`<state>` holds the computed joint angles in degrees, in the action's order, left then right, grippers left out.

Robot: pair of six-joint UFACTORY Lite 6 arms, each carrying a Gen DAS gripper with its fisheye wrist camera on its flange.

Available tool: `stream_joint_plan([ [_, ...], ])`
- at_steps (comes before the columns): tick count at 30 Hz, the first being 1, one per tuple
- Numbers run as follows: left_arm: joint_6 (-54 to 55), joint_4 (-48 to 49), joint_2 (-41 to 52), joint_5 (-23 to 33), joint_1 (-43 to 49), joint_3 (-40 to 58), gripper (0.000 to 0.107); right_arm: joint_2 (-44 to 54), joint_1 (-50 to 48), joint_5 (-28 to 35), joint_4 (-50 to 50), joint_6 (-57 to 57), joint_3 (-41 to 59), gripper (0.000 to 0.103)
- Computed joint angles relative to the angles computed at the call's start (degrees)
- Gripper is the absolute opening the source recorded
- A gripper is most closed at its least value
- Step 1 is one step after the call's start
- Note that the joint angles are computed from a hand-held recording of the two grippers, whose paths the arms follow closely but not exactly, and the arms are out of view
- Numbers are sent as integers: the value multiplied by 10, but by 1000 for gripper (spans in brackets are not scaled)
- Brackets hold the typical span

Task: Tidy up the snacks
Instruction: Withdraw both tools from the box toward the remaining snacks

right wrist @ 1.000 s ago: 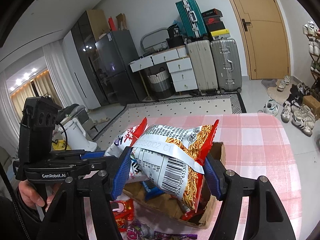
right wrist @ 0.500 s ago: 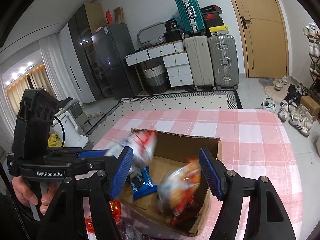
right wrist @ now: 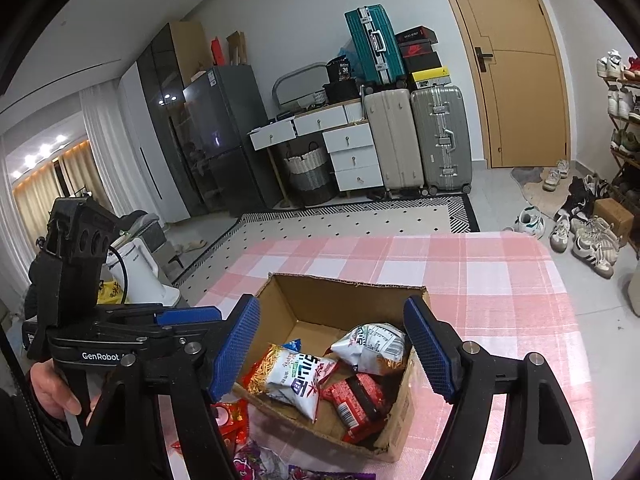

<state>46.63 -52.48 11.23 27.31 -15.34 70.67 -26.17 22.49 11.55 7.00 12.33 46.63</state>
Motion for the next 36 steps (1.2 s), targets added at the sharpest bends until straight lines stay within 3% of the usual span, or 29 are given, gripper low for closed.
stream_joint_plan([
  [2,-13,12,-16,-5,-3,-10,43,-13,6,4,-50,51,-5,83],
  [7,-42,35,-70,-24,-9,-50,62,-45,37,24,-182,188,-16,83],
  [11,-71,59,-118,-34,-12,-85,65,-74,71,50,-289,305,-26,87],
  [13,-93,80,-144,-38,-15,-102,79,-92,90,68,-331,351,-31,88],
  [16,-132,113,-176,-37,-17,-122,83,-114,132,108,-395,421,-35,91],
  [21,-184,163,-242,-35,-24,-169,84,-151,242,208,-539,582,-45,95],
  [25,-235,207,-295,-35,-33,-208,90,-169,363,329,-633,689,-49,100],
  [31,-395,359,-408,-42,-72,-285,102,-175,548,515,-694,801,-54,102],
  [36,-504,456,-489,-19,-109,-333,102,-178,687,639,-711,874,-65,102],
])
